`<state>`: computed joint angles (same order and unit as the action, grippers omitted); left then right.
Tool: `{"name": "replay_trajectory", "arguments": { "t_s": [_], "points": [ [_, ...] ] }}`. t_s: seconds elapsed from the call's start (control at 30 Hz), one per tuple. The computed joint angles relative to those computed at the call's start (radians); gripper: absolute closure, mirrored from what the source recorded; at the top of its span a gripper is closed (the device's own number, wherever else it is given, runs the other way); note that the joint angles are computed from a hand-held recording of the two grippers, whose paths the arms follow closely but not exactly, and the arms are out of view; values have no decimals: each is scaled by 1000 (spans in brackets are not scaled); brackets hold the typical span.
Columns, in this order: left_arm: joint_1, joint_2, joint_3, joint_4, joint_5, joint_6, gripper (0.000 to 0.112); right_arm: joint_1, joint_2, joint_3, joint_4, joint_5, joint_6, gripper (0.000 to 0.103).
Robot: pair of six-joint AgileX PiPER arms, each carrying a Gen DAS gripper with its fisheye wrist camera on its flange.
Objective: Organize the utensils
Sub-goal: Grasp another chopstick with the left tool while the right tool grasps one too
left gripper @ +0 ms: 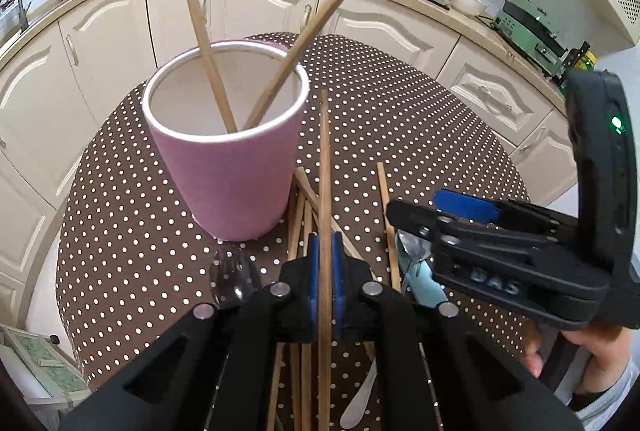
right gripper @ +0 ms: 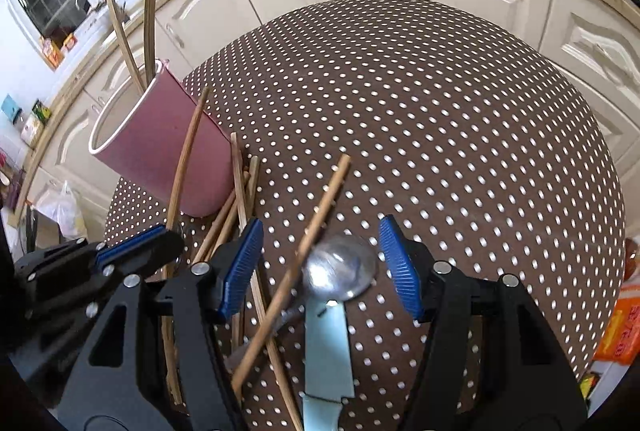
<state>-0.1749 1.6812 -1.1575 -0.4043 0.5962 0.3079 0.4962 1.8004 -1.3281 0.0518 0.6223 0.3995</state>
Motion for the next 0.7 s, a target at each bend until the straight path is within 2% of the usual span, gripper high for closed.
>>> {"name": "replay_trajectory", "arguments": {
  "t_s": [0.1,0.17,0.23,0.3,0.47,0.7],
  "points": [
    [16,-7,8,-23,-1,22,106,6,68,-87,25,79,-45,69],
    [19,-5,8,-31,0,32,106,9,102,-123,26,113,-52,70],
    [28,-9,17,-48,0,56,106,10,121,-141,30,125,-54,75],
    [30,-13,22,-58,-2,66,106,13,138,-162,15,132,-38,87],
    [53,-49,56,-105,-1,128,106,-22,102,-99,125,60,-116,97],
    [96,-132,102,-192,19,231,106,-52,-69,76,242,-73,-233,97]
  ]
}}
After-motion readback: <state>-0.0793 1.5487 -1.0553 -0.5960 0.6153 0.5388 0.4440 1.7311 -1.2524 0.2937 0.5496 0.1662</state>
